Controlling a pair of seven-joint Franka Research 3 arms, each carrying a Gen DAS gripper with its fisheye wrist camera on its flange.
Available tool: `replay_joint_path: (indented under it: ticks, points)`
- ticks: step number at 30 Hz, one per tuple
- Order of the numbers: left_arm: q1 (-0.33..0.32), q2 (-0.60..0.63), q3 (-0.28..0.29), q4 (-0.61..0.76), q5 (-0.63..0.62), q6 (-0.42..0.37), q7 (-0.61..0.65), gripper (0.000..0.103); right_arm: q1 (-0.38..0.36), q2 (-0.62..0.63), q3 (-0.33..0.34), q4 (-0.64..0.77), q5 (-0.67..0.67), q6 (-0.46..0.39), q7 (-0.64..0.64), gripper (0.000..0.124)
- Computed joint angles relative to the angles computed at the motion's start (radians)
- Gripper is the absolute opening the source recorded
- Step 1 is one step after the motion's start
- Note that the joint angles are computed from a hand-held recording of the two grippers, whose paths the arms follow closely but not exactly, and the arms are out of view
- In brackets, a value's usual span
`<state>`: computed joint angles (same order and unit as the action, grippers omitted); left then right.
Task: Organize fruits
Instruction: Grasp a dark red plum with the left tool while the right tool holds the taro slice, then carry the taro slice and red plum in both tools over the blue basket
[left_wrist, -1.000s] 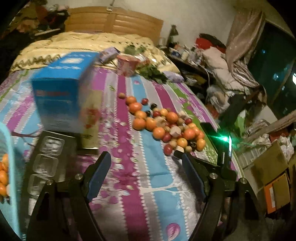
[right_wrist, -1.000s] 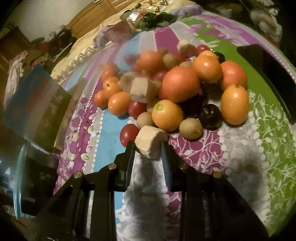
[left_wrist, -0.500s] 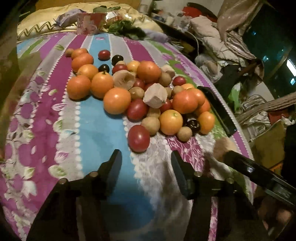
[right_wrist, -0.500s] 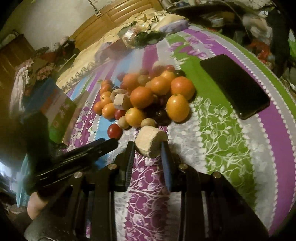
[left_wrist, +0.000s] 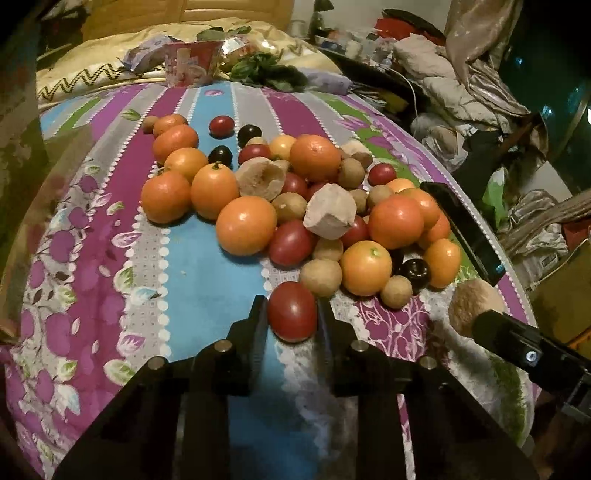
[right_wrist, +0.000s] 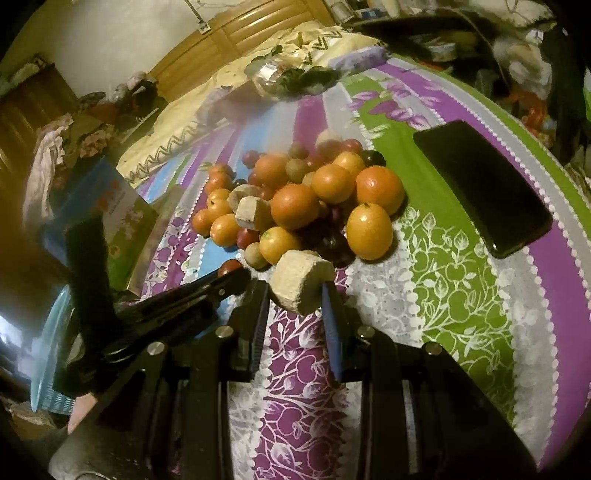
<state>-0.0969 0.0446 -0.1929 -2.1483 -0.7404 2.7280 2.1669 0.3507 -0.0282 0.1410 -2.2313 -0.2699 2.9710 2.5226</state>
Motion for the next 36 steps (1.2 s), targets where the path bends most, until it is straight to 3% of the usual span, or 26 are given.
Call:
replay_joint_path:
  ticks: [4, 10, 18, 27, 36]
  points:
    - [-0.001, -0.083, 0.02, -0.04, -0.018, -0.006, 0.0, 0.026, -0.002, -0.005, 0.007, 0.027, -0.078, -0.018, 0.034, 0.029]
    - [-0.006, -0.226, 0.103, -0.091, 0.072, -0.04, -0.111, 0.026, 0.006, -0.011, 0.025, 0.089, -0.175, -0.051, 0.061, 0.029]
    - [0.017, -0.38, 0.21, -0.129, 0.236, -0.032, -0.23, 0.026, 0.074, 0.03, 0.041, 0.263, -0.266, -0.198, 0.045, 0.029]
    - [0.052, -0.506, 0.335, -0.171, 0.336, -0.054, -0.278, 0.026, 0.19, 0.148, 0.022, 0.477, -0.252, -0.255, -0.071, 0.029]
    - [0.143, -0.565, 0.432, -0.18, 0.4, -0.062, -0.315, 0.026, 0.329, 0.33, -0.014, 0.765, -0.167, -0.318, -0.241, 0.029]
